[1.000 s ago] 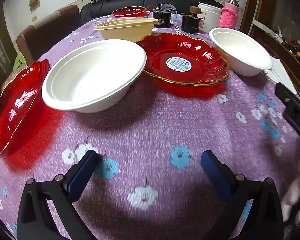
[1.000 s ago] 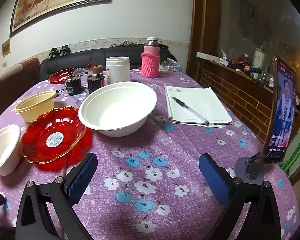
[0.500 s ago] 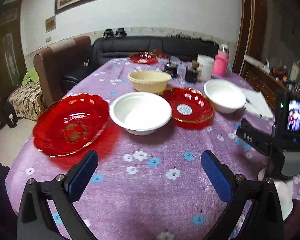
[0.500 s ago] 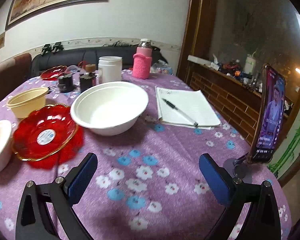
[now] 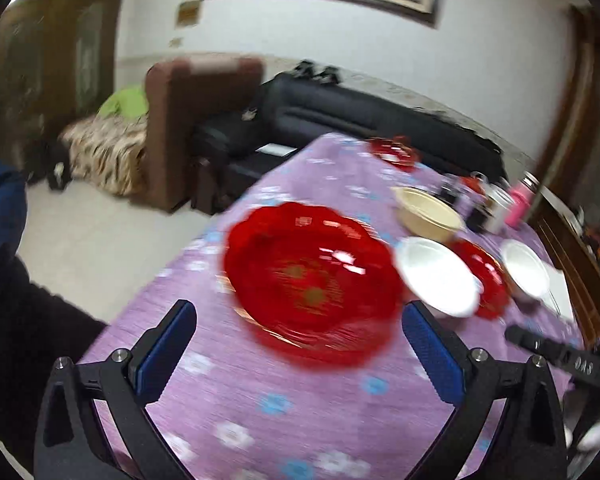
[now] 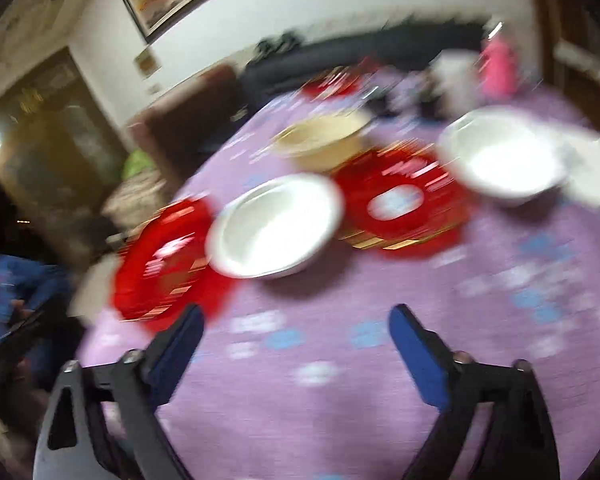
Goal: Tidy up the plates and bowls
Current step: 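Grasp the large red plate rim with both grippers and lift it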
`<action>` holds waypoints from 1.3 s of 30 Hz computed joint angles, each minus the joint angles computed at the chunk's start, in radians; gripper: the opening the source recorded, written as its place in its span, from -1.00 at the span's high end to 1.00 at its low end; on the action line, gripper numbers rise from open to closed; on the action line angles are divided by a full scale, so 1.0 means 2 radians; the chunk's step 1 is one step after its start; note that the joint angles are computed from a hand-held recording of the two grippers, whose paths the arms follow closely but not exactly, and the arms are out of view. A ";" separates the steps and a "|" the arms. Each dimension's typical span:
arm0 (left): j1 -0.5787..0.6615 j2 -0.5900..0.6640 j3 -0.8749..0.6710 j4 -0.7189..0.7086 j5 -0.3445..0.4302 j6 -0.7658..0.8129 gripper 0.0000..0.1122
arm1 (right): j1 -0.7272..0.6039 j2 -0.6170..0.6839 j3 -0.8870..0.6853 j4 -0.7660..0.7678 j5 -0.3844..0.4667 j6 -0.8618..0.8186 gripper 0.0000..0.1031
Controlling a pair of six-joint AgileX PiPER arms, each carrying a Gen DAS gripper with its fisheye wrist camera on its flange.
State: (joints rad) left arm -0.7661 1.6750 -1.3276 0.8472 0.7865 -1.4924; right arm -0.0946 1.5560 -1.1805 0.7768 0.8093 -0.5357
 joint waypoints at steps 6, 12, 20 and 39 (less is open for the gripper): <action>0.127 0.009 0.003 -0.134 -0.079 0.137 -0.83 | 0.083 0.087 -0.065 0.013 0.005 0.070 -0.57; 0.206 0.080 -0.071 -0.306 -0.107 0.314 -0.83 | 0.136 0.149 -0.132 -0.042 -0.024 0.161 -0.52; 0.218 0.196 -0.217 -0.380 -0.027 0.428 -0.11 | 0.148 0.190 -0.186 -0.096 -0.011 0.217 -0.33; 0.183 0.085 -0.150 -0.260 -0.026 0.330 0.73 | 0.176 0.138 -0.191 -0.121 -0.014 0.199 0.63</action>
